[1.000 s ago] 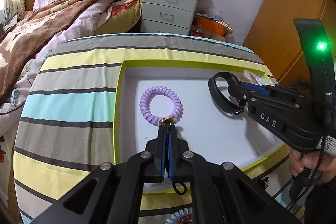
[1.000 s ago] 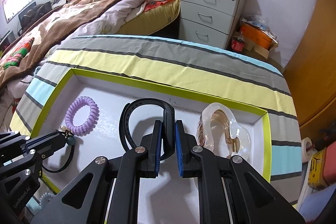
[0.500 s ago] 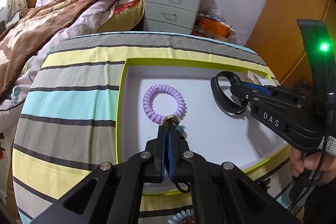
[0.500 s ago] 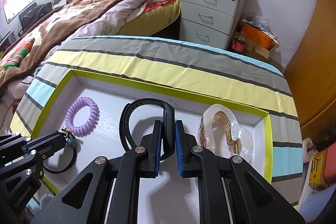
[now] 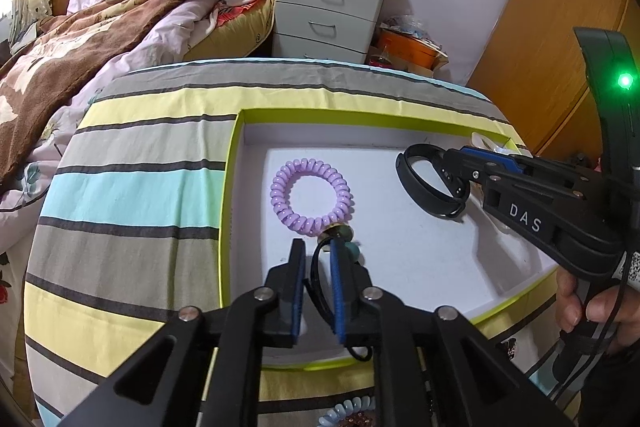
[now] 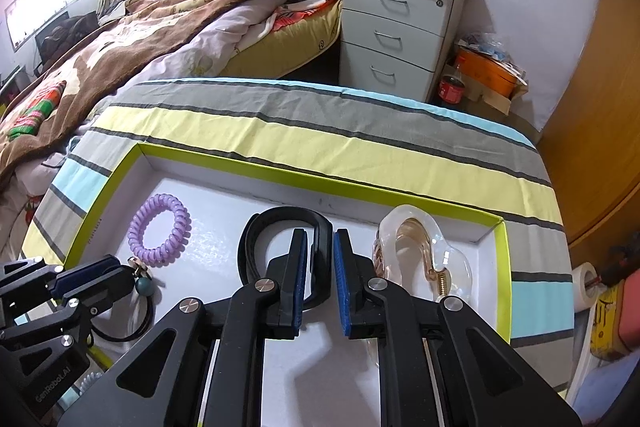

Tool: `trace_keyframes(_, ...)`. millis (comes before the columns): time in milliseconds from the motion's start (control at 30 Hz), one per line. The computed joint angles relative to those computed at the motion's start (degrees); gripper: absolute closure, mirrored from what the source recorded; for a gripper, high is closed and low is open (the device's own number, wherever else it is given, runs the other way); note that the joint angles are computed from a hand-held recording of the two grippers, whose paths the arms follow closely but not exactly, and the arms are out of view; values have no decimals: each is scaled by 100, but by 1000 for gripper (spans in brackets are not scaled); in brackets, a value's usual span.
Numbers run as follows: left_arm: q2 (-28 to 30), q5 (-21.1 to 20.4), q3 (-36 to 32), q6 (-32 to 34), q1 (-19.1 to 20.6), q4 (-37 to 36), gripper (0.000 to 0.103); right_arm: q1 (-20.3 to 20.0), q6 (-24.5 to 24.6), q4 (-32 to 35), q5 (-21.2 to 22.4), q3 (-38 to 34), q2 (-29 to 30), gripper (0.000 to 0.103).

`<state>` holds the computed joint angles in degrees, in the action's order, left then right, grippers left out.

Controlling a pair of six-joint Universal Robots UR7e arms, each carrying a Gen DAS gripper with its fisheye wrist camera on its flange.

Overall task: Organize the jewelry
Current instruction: 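Lower the left tool into the box and open it to release the black elastic, then open the right tool to drop the black band in the box, then withdraw both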

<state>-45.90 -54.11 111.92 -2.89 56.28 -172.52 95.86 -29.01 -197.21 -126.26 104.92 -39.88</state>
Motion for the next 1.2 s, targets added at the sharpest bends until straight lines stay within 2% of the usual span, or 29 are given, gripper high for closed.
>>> trace_keyframes(167, -20, 22, 22, -14, -14, -43, 74, 31, -9, -121, 14, 52, -29, 86)
trace_keyframes(300, -61, 15, 78, -7, -47, -84, 72, 54, 14, -211, 37, 139, -63, 85)
trace_keyframes(400, -95, 51, 143, -10, -103, -116, 64, 66, 47, -302, 97, 243, -119, 84)
trace_keyframes(533, -149, 106, 228, -21, -172, -154, 63, 107, 72, -486, 172, 426, -220, 77)
trace_keyframes(967, -512, 244, 767, -118, -416, -528, 55, 165, 247, -1081, 405, 1131, -584, 77)
trace_keyframes(1200, -740, 308, 1157, -172, -577, -779, 54, 188, 293, -1462, 432, 1522, -718, 77)
